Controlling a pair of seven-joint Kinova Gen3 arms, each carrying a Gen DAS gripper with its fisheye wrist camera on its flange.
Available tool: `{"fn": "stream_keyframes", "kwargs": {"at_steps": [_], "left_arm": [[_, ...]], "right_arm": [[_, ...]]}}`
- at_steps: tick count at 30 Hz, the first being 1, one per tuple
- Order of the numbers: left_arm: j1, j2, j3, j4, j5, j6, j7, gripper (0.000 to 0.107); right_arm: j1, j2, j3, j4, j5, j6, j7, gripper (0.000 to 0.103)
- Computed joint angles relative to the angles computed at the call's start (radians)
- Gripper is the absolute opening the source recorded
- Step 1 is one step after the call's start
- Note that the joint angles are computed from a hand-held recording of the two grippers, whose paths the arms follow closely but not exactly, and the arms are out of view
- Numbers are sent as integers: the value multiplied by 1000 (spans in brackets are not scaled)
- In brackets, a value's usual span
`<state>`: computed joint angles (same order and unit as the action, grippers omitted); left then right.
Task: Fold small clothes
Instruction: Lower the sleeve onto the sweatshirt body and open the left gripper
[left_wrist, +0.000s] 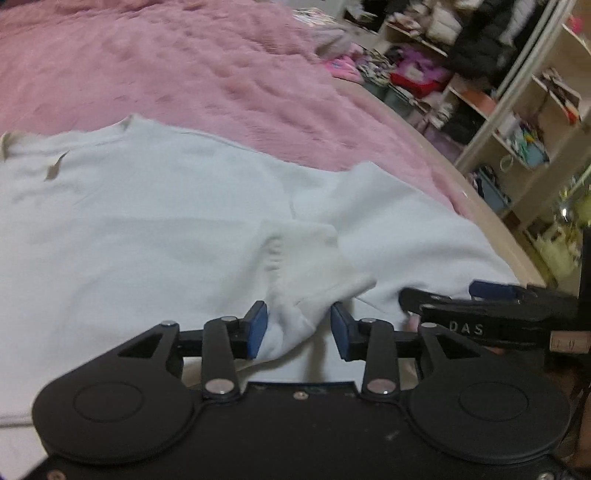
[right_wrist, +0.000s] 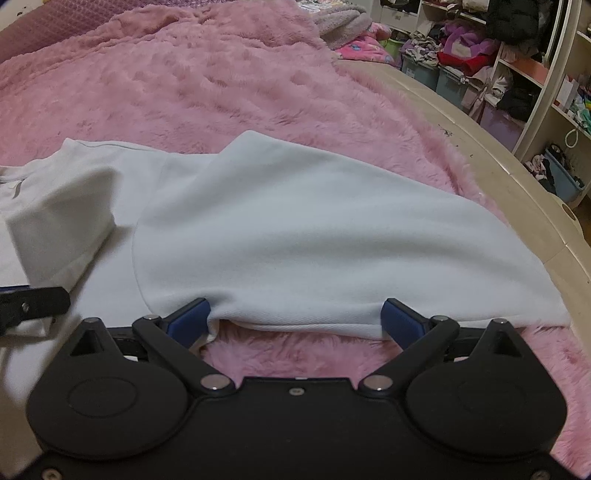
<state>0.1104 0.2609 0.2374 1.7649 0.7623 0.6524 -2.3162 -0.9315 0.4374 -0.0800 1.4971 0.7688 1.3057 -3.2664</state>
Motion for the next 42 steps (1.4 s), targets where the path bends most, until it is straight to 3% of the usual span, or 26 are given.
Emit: {"fn": "stream_keyframes", "kwargs": {"at_steps": [7,10,13,19,25,28,30,33,35,37,39,42], "left_arm": [[-9,17,6,-12,31,35,15,41],[9,-8,7,5,-11,-30,52,41],[90,30,-47,-32,-129,-22,156,45],[95,6,20,61,-184,-188,159,46],[38,-28,60,73,-140,-171,134,47],[105,5,2,45,-224,-149,210,50],[103,8,25,69,-251,-204,220,51],[84,-43,46,126,-190,-261,172,50],[57,-75,50,145,-141,-241,138,50],[-10,-116,78,176,-60,-200,62,50],[-31,-163,54,211,-2,-158,-10,50],[-23,-252,-9,265,15,-108,-61,50]], "right_arm": [[6,-8,-2,13,-3,-16,-11,98],[8,-8,-3,10,-6,-15,-6,98],[9,-10,-3,12,-8,-17,-7,98],[16,-2,-3,8,-20,-21,2,98],[13,3,2,-2,-23,-13,5,98],[13,3,3,0,-23,-16,0,98],[13,5,4,-2,-23,-16,2,98],[24,2,-14,3,-12,-15,-5,98],[19,12,-28,-14,7,38,7,98],[-46,12,18,-18,40,117,1,98],[-125,5,107,2,43,197,-37,98],[-133,-63,190,98,-44,217,-144,98]]}}
